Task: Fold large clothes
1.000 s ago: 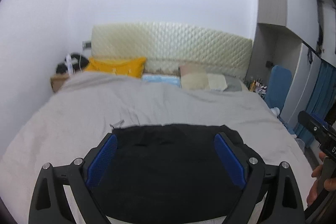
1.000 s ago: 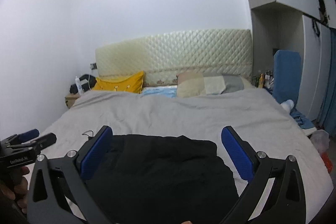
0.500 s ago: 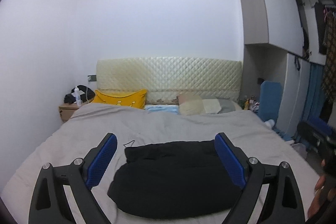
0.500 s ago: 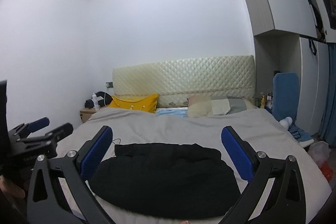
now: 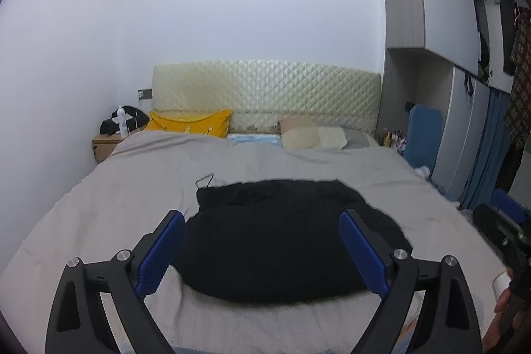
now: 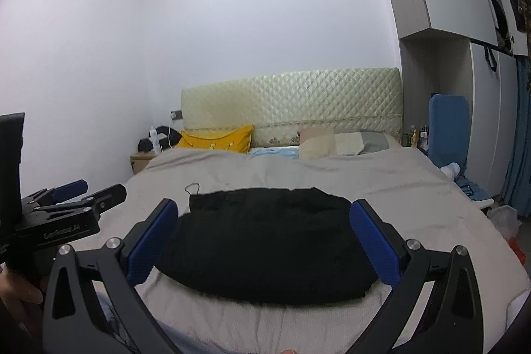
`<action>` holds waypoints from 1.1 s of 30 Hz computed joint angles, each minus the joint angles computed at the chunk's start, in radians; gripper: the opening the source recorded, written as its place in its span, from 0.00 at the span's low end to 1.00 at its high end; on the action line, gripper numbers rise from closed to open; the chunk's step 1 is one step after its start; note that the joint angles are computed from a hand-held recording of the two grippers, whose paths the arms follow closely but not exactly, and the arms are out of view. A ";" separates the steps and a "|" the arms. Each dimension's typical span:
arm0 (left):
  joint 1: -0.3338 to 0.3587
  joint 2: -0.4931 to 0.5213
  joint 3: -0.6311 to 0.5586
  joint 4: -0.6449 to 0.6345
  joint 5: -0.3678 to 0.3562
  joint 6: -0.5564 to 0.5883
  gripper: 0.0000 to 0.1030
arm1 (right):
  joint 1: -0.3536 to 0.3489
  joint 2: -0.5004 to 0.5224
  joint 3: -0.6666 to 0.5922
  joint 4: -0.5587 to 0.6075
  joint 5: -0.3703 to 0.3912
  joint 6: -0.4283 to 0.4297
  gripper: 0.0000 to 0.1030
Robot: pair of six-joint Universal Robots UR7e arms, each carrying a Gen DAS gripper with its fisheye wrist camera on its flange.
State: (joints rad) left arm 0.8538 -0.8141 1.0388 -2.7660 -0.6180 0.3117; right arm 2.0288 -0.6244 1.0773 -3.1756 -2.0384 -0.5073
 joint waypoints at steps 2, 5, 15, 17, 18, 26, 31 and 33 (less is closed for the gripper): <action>0.010 0.000 0.008 0.017 0.000 -0.012 0.92 | -0.004 0.000 0.011 -0.003 -0.006 0.002 1.00; 0.029 -0.006 0.015 0.084 -0.012 -0.089 0.92 | -0.013 -0.001 0.023 0.004 -0.016 0.031 1.00; 0.069 -0.008 0.056 0.123 0.004 -0.141 0.92 | -0.043 0.002 0.072 0.038 -0.060 0.050 1.00; 0.072 -0.009 0.063 0.134 0.003 -0.148 0.92 | -0.046 0.003 0.079 0.042 -0.068 0.055 1.00; 0.073 -0.008 0.062 0.141 0.003 -0.152 0.92 | -0.047 0.004 0.079 0.041 -0.070 0.053 1.00; 0.071 0.004 0.048 0.164 0.025 -0.172 0.92 | -0.053 0.003 0.083 0.024 -0.069 0.060 1.00; 0.071 0.010 0.039 0.177 0.035 -0.176 0.92 | -0.054 0.006 0.083 0.028 -0.077 0.063 1.00; 0.072 0.011 0.032 0.192 0.030 -0.188 0.92 | -0.054 0.010 0.078 0.036 -0.079 0.066 1.00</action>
